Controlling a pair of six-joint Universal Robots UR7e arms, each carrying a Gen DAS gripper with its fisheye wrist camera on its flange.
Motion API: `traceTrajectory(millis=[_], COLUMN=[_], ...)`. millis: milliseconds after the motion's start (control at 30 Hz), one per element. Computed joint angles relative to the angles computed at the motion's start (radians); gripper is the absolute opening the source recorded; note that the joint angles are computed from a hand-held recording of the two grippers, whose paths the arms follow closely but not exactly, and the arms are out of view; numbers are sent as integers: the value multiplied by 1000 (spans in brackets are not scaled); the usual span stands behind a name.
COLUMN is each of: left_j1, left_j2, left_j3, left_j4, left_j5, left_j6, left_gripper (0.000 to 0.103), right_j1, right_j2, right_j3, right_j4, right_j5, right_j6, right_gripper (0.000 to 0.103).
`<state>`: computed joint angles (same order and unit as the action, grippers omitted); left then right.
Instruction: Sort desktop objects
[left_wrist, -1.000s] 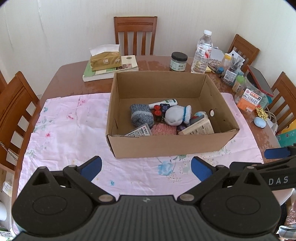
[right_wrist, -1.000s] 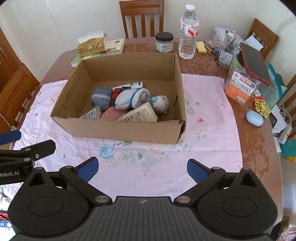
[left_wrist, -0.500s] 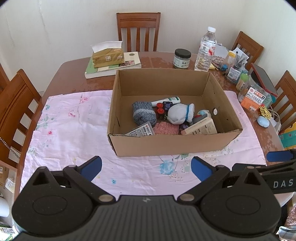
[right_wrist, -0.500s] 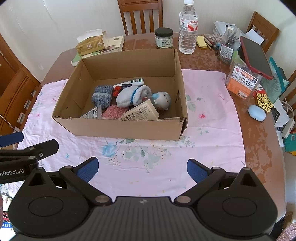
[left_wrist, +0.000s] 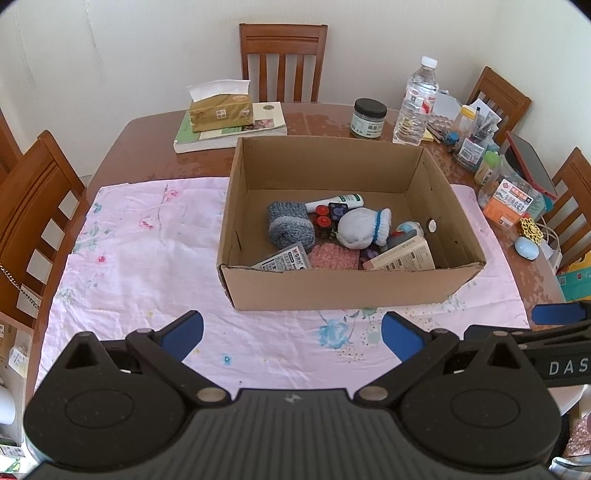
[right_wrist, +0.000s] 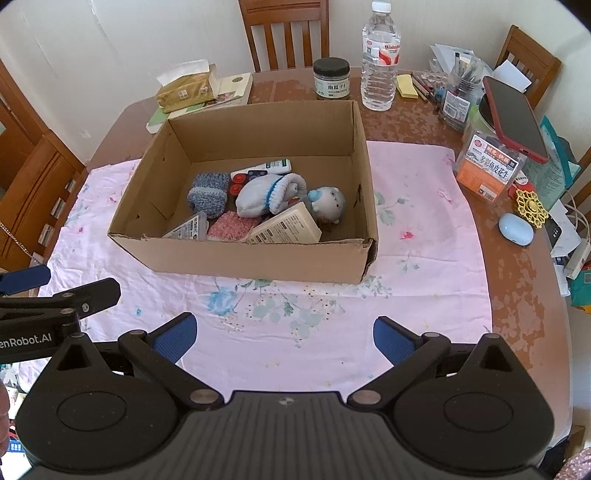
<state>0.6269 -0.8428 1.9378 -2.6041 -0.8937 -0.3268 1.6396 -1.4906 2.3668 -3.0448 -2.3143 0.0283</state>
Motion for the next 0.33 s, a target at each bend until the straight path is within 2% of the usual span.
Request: traceTrajectory(millis=[333], left_j1=[-6], left_j2=[-3], left_j3=[3], left_j4=[0], left_j5=[2], left_j6=[8], left_gripper=[102], right_j1=[5], right_j2=[0], right_j3=[-3], right_j4=[12], right_j5=[2], right_j6=[6], right_gripper=[103])
